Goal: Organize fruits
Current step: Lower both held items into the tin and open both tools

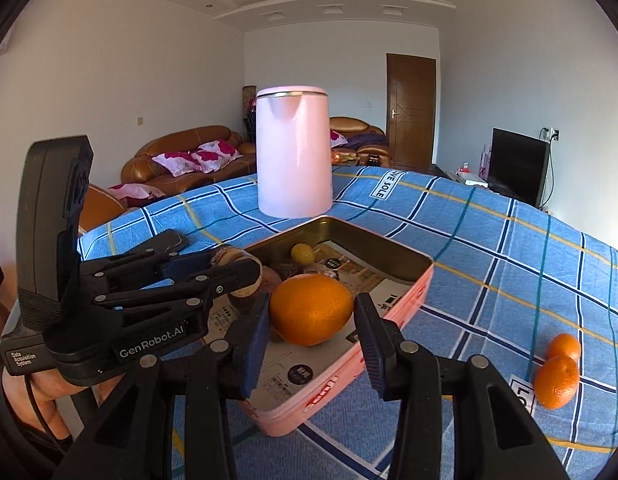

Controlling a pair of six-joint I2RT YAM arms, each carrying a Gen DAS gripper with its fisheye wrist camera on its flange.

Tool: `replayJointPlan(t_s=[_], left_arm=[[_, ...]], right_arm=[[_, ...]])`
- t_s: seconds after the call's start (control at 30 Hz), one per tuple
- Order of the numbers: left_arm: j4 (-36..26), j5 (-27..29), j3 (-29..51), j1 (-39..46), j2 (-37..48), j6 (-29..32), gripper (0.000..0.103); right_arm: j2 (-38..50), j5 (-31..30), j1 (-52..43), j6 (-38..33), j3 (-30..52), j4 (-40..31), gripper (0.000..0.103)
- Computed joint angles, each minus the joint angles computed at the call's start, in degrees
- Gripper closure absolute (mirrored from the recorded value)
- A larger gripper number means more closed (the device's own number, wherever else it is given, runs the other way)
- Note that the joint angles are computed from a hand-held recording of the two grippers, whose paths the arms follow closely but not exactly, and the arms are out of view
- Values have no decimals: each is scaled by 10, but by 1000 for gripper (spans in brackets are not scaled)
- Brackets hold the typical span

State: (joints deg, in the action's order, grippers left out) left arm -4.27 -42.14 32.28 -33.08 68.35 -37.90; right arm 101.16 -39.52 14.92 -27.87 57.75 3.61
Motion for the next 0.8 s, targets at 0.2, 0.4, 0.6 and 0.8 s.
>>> replayJointPlan(t_s=[0.2, 0.4, 0.6, 0.8], left_arm=[[-11, -5, -3, -1, -7, 2, 70], [-21, -10, 0, -4, 1, -4, 64], [-28, -37, -2, -23, -18, -17, 37], [-17, -45, 40, -54, 12, 11, 33]], right_arm=[[22, 36, 22, -15, 28, -52, 59], [32, 54, 29, -25, 49, -90, 58], [2, 31, -1, -22, 16, -62, 38], [8, 47, -85, -36, 43, -59, 37]])
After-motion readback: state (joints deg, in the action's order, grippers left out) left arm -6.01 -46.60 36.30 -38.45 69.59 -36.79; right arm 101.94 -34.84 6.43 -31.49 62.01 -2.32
